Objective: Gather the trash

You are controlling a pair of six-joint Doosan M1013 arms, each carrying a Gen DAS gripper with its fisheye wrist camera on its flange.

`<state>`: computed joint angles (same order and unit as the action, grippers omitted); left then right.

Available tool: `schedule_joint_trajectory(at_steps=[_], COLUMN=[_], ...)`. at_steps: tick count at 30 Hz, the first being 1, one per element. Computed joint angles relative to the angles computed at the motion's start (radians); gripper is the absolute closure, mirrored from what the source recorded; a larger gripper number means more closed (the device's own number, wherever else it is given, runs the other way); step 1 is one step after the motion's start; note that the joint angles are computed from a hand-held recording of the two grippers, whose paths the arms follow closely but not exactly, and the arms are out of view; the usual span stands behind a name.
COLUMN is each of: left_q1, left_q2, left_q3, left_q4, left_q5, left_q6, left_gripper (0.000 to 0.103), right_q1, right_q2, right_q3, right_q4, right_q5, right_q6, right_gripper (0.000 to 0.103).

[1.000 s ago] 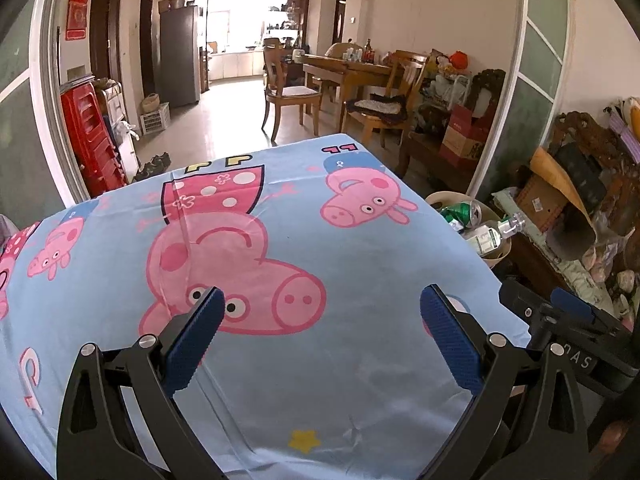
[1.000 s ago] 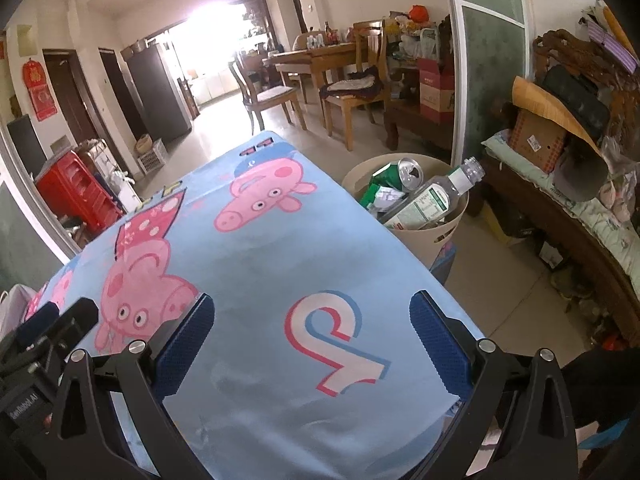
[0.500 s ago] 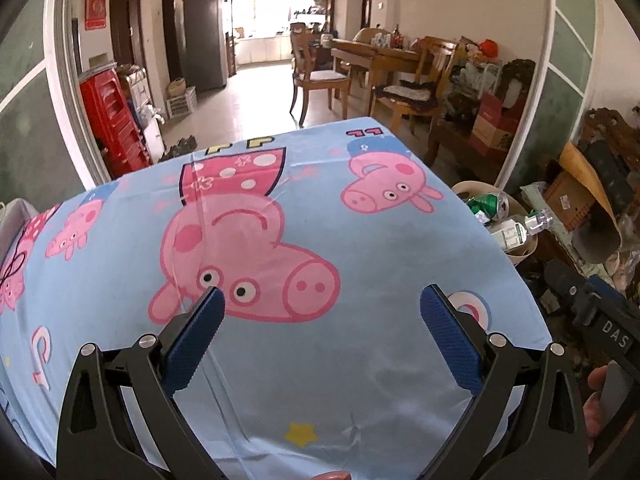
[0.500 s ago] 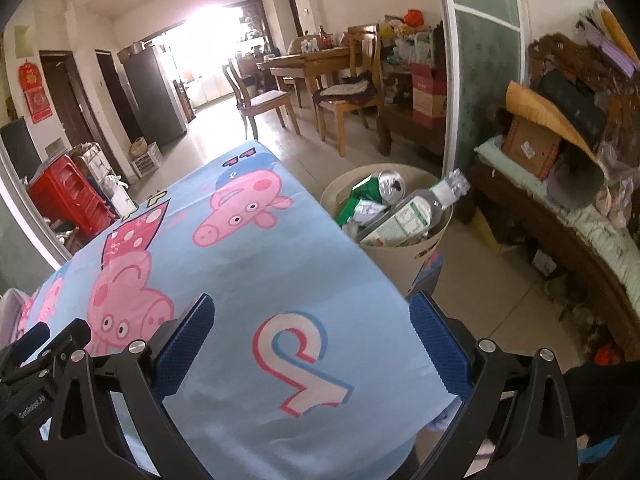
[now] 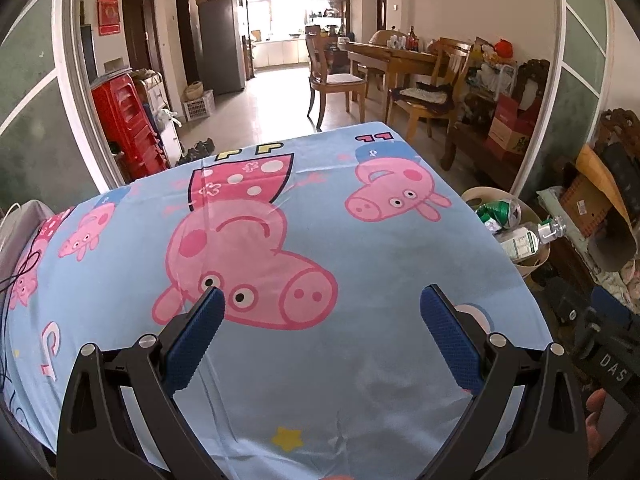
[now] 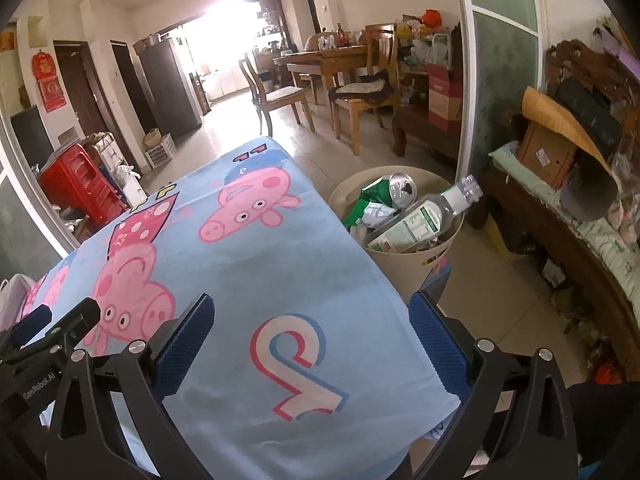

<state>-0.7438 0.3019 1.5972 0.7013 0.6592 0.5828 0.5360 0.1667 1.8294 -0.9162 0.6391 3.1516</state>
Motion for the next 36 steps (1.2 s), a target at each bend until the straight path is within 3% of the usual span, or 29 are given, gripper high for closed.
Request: schedule_joint_trajectory(at_steps=[6,16,25,30,36], left_q1=[-0.02,-0.028,-0.016,-0.02,-0.007], left_q2=[0.003,0.009,0.0,-0.012,-0.015], left_q3=[-0.003,-0.018,-0.008,0.01,0.019], left_q4=[0.067,0.019,-0.084,-0.06,-0.117], left_q5=[0.037,0.049,0.002,-0.027,-0.073], left_q6=[-0.076,-0.036,0.029,0.017,0.056], left_gripper=[0.006,0.006,0.006,0.006,0.006], right_q1=[-0.013,-0.019,-0.012,-0.006,-0.001], right_q2=[-0.002,-0.01,-0.016,-0.015,-0.015], right_q3=[0.006,0.015,0.021,0.023,0.02], right_q4=[0.044,0.049,0.054,0.056,0.055], right_q5=[-0.031,-0.038,-0.036,-0.027,-0.009], right_q6=[-0.055,-0.066,-0.079,-0.067,-0.073], right_gripper=[0.01,0.01,0.01,0.01,0.01])
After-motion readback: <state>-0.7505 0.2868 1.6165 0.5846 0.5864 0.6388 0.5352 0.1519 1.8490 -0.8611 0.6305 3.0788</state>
